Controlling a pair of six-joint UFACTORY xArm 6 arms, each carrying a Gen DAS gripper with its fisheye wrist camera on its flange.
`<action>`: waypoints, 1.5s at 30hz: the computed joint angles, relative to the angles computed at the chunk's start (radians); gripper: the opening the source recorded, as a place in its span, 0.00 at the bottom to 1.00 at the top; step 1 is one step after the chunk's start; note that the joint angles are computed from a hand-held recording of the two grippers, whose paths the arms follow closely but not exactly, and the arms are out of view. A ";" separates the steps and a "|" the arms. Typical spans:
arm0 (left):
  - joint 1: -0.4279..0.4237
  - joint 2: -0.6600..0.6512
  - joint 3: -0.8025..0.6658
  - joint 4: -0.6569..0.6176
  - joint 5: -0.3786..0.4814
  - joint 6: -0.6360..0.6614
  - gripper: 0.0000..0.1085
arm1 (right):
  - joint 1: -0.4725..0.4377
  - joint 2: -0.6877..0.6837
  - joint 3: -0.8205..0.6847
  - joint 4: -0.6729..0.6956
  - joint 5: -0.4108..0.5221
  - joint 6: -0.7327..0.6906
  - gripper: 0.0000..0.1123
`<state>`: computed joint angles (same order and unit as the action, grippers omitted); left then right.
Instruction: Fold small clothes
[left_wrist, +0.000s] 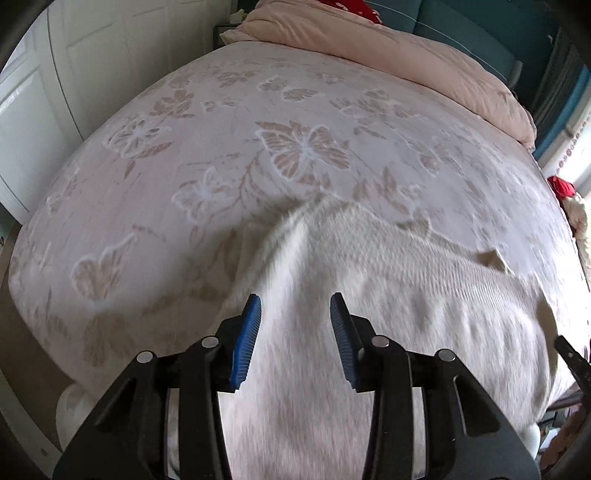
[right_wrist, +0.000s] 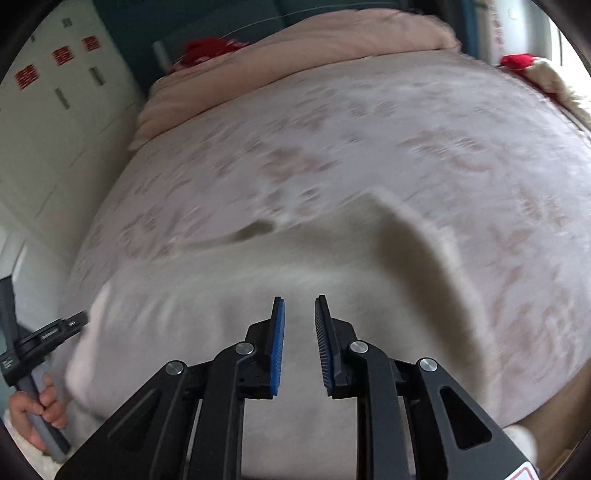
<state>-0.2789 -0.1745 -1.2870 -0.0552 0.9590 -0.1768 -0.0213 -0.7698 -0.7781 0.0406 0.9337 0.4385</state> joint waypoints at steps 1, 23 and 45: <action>-0.001 -0.018 0.017 -0.002 0.002 0.003 0.35 | 0.030 -0.006 0.005 -0.009 0.006 0.015 0.17; 0.091 -0.179 0.213 -0.150 0.042 0.109 0.44 | 0.321 0.499 -0.349 0.010 -0.066 -0.017 0.35; 0.189 -0.210 0.278 -0.394 0.025 0.169 0.61 | 0.384 0.964 -0.810 0.056 -0.037 -0.052 0.14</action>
